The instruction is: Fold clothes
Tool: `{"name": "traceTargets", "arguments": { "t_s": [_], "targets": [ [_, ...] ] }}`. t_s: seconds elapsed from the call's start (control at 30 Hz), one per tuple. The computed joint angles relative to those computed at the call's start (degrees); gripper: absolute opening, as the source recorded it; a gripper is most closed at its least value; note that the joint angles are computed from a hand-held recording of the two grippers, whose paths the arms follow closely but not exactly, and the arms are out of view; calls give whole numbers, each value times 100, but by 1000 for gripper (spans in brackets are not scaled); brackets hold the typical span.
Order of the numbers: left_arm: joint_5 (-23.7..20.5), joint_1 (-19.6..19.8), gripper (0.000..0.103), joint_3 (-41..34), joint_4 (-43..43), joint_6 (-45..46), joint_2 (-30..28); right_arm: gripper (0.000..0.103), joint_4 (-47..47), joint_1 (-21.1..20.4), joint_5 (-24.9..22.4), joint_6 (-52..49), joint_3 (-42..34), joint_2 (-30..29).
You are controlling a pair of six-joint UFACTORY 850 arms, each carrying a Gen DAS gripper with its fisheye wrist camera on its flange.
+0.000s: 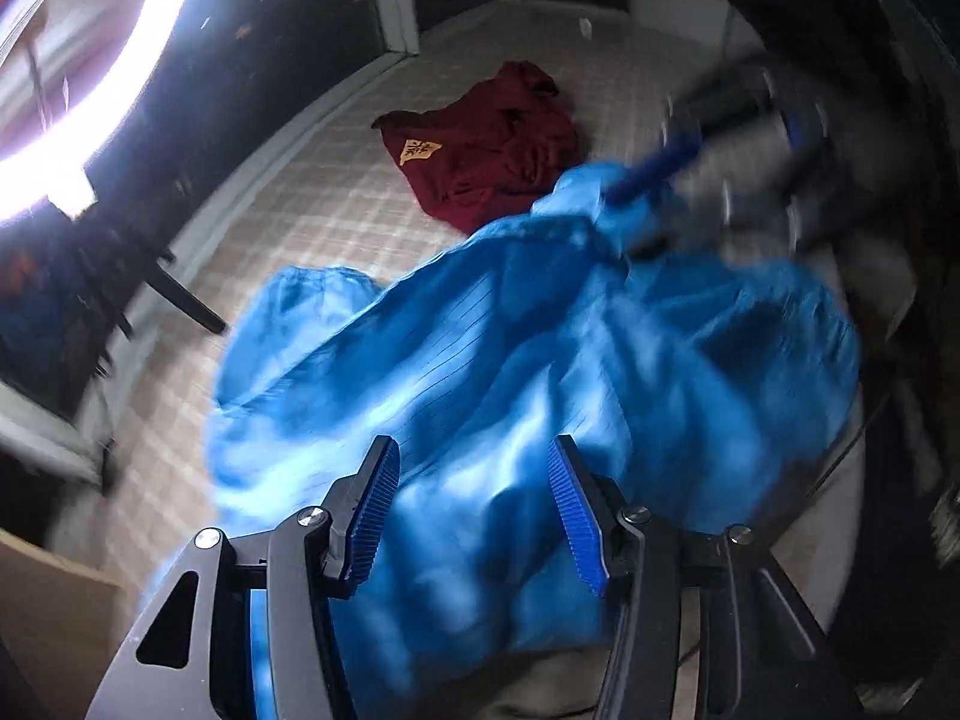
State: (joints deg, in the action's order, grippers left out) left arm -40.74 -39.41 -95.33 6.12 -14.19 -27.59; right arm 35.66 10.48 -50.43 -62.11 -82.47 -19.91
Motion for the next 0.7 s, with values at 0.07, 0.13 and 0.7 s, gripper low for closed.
{"name": "traceTargets", "arguments": {
  "t_s": [0.07, 0.13, 0.7],
  "targets": [
    [168, -13, 50, 62, -647, 332, 11, 36, -54, 77, 281, -168, 144, 55],
    [168, -86, 50, 51, -782, 440, -54, 36, 36, 91, 373, -325, 181, 20],
    [319, -189, 1, 1209, -1484, 692, 989, 6, 563, -287, -2517, -462, -1392, -851]
  ]
}}
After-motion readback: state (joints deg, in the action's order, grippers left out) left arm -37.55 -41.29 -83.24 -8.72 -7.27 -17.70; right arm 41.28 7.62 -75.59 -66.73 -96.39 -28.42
